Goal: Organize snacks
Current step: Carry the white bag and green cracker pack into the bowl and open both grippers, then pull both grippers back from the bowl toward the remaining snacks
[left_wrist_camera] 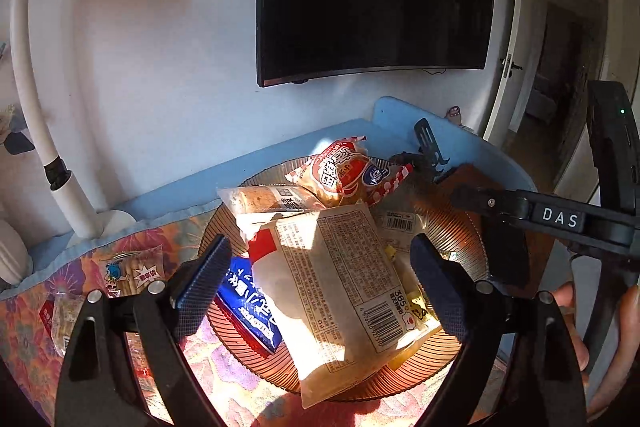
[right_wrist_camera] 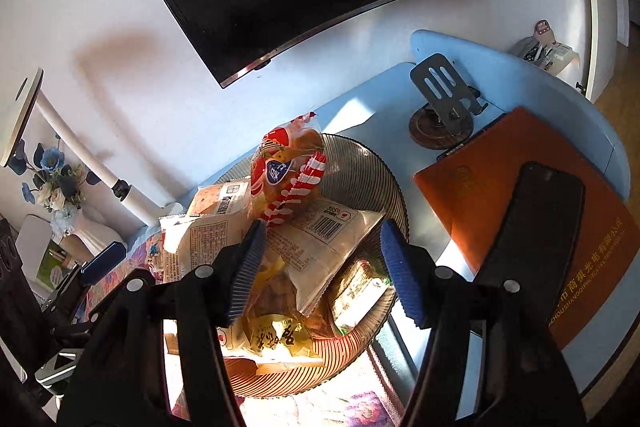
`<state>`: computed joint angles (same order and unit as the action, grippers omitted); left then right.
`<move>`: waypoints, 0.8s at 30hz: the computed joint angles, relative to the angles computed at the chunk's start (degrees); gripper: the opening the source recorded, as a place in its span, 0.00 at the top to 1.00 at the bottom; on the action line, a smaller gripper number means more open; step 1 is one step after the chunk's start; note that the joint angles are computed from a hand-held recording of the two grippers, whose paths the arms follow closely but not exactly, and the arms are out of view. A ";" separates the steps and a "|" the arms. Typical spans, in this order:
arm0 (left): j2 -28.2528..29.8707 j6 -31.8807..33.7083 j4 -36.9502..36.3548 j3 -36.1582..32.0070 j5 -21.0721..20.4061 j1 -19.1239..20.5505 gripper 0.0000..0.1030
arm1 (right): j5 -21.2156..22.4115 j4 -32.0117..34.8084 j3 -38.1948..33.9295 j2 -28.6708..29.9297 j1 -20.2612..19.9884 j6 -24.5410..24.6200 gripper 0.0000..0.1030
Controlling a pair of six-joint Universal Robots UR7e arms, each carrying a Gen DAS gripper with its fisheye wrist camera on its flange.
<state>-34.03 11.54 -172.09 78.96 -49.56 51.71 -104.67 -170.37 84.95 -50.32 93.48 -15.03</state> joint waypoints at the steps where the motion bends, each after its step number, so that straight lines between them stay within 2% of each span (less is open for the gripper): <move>1: -0.78 -0.52 -0.26 0.79 -0.03 0.06 0.14 | 0.43 0.06 0.42 -0.26 0.04 0.37 0.40; 6: -5.49 -0.26 -4.79 6.45 2.14 -0.55 0.14 | 1.19 -1.85 3.48 -1.86 1.73 -0.07 0.40; 9: -10.47 -0.87 -8.77 12.37 5.14 -1.59 0.14 | 1.80 -3.15 5.21 -2.59 3.50 -1.48 0.40; 10: -12.54 -1.34 -10.74 14.80 5.98 -1.89 0.14 | 1.64 -3.72 5.76 -2.67 4.32 -2.20 0.36; 14: -20.41 -2.38 -15.93 23.34 13.03 -3.08 0.14 | 1.79 -4.87 7.45 -2.33 7.77 -5.13 0.34; 17: -26.44 -5.34 -15.62 29.23 21.39 -3.59 0.14 | 2.89 -6.37 9.13 -1.47 10.39 -7.28 0.34; 20: -34.11 -12.74 -11.39 36.24 24.55 -2.45 0.13 | 3.66 -6.62 10.63 0.65 12.46 -8.95 0.34; 24: -40.56 -26.18 1.11 41.79 26.27 1.93 0.13 | 1.73 -6.91 11.07 7.03 13.86 -11.51 0.32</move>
<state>-74.59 -14.65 -170.98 120.74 -23.29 53.64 -102.94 -177.28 96.02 -43.30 107.34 -26.54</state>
